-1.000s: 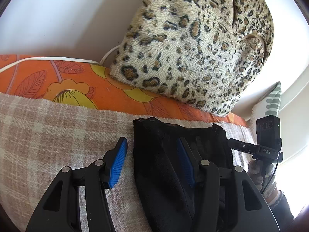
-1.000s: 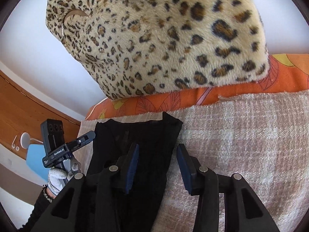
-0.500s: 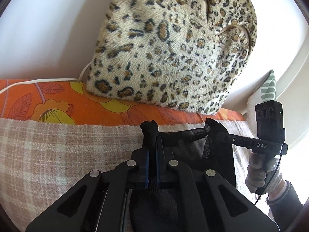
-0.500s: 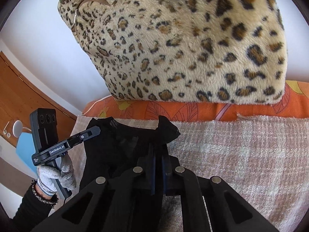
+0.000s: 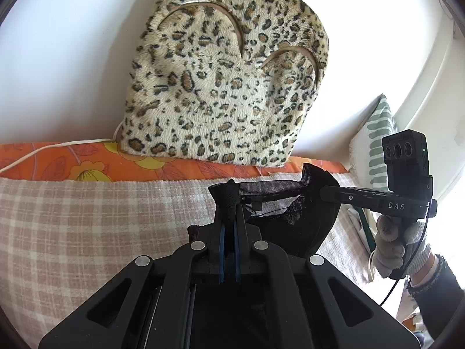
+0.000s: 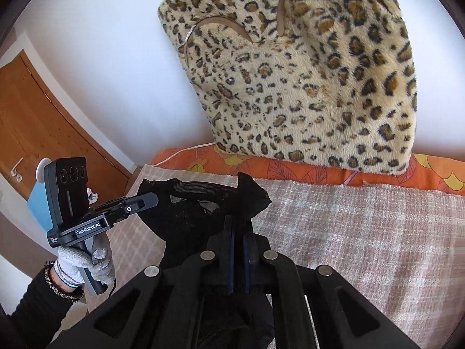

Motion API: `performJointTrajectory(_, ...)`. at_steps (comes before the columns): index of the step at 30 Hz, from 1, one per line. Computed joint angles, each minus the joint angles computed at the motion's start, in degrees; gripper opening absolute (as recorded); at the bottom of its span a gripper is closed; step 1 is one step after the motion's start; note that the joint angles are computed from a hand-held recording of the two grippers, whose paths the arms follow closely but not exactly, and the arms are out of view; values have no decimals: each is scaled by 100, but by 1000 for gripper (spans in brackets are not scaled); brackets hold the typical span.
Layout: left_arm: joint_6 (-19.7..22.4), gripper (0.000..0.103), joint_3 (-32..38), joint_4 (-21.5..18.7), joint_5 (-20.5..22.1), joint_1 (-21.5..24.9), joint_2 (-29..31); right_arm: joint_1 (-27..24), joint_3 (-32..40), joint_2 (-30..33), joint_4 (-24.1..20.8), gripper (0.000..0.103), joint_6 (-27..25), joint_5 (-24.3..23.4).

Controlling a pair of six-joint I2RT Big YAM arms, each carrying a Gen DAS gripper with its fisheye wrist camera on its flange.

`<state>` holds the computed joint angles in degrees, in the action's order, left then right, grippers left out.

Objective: Fold small clothes
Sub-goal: 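Lift the collar end and fold it over toward the hem with both tools, then open both tools and release the folded shirt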

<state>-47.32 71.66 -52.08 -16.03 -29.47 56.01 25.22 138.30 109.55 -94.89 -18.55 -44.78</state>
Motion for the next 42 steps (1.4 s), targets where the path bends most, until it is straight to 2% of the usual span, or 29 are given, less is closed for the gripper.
performJointTrajectory(7, -556, 3, 150, -345, -661, -862, -127, 34, -928, -817, 227, 2, -52, 129)
performJointTrajectory(14, -1233, 3, 275, -705, -1383, -1847, -189, -72, -1840, -1619, 293, 2, -153, 17)
performJointTrajectory(21, -2050, 3, 261, -1038, -2011, -2801, -246, -128, -2596, -2357, 152, 2, -484, 82)
performJointTrajectory(25, -2663, 3, 114, -1214, -2379, -3401, -257, -163, -3091, -2776, 148, 2, -674, 133)
performJointTrajectory(30, -3254, 3, 57, -1587, -2697, -4051, -89, -255, -3852, -3309, 328, 2, -785, 101)
performJointTrajectory(33, -3490, 3, -14, -1634, -2867, -4338, -34, -284, -4276, -3631, 488, 2, -898, 115)
performJointTrajectory(39, -3931, 3, -97, -1953, -2908, -4679, 140, -312, -4968, -4083, 697, 2, -1160, 309)
performJointTrajectory(42, -4065, 3, -224, -1882, -2881, -4794, 135, -404, -5178, -4181, 739, 2, -1223, 325)
